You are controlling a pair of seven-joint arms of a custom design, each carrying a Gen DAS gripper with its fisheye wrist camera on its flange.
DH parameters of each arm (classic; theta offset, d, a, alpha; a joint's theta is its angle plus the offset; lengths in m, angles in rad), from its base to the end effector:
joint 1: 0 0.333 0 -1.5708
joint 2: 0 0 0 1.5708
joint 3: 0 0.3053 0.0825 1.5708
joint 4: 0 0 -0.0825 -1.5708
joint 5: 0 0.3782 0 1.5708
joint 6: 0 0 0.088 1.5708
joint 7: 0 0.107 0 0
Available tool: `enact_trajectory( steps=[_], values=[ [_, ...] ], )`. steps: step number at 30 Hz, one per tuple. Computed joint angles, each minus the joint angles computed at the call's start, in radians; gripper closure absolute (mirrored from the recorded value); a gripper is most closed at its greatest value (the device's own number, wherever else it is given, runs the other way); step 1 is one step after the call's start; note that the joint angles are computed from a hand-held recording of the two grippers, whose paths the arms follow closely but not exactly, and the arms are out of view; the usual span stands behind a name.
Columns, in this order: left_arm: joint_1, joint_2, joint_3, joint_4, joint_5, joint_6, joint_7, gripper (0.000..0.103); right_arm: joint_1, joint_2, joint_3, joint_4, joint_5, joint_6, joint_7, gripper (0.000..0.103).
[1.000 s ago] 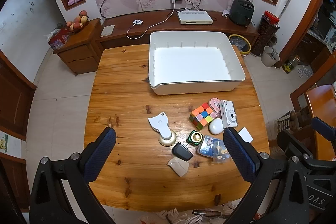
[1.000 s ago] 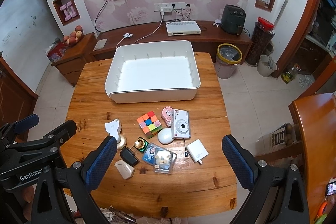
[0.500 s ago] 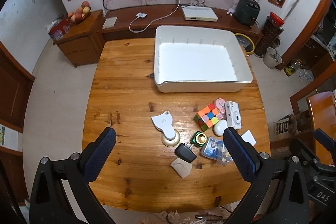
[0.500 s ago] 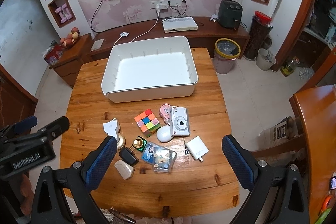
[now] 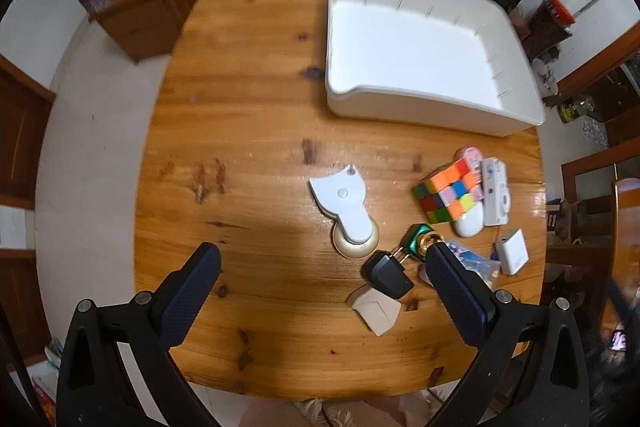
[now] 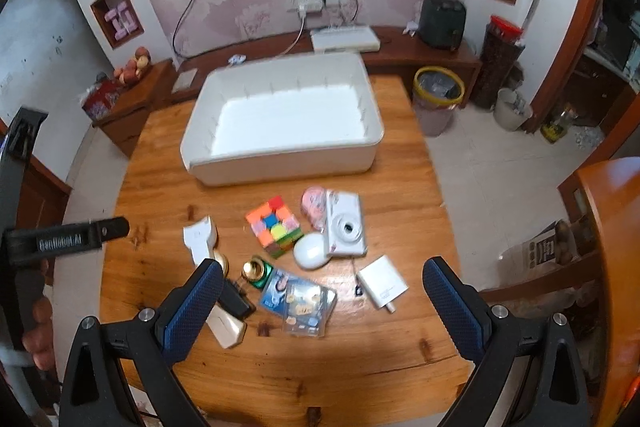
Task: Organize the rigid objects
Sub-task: 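Grasp the white scraper with the left tool while the right tool grasps the clear sticker box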
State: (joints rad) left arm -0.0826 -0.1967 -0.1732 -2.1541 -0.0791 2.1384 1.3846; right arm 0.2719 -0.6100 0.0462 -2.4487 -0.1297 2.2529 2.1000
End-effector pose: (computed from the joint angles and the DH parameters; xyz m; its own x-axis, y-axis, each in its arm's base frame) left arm 0.4906 -0.1356 0.4914 -0.0387 -0.9967 0.0716 -0.9857 0.0263 -0.1666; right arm 0.3832 0.1249 0.5474 -0.1372 -0.9881 -0.0690 -0.8959 0.1535 -0.4168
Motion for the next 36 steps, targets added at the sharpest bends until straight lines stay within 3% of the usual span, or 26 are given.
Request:
enact_trajectory(
  steps=[2,7,9,19,28,31,36],
  values=[
    [0.002,0.055,0.001,0.03,-0.003,-0.01,-0.017,0.001,0.015,0.017,-0.009,-0.025,0.032,0.011,-0.001,0.005],
    [-0.006,0.186,0.002,0.104,0.025,-0.018,-0.09,0.001,0.028,0.08,-0.005,-0.08,0.065,0.02,0.016,0.024],
    [-0.016,0.232,0.003,0.128,0.04,-0.019,-0.116,0.001,0.033,0.094,-0.008,-0.097,0.083,0.031,0.025,0.027],
    [-0.039,0.376,0.03,0.187,0.034,0.003,-0.237,0.003,0.034,0.14,0.017,-0.14,0.062,0.12,0.098,0.029],
    [-0.058,0.426,0.041,0.217,0.087,-0.026,-0.291,0.016,0.026,0.19,0.008,-0.137,0.047,0.145,0.134,0.035],
    [-0.05,0.445,0.038,0.221,0.061,-0.02,-0.267,0.039,0.026,0.206,0.005,-0.127,0.05,0.147,0.131,0.039],
    [-0.06,0.44,0.04,0.231,0.079,-0.033,-0.27,0.044,0.028,0.239,0.004,-0.103,0.055,0.142,0.118,0.044]
  ],
)
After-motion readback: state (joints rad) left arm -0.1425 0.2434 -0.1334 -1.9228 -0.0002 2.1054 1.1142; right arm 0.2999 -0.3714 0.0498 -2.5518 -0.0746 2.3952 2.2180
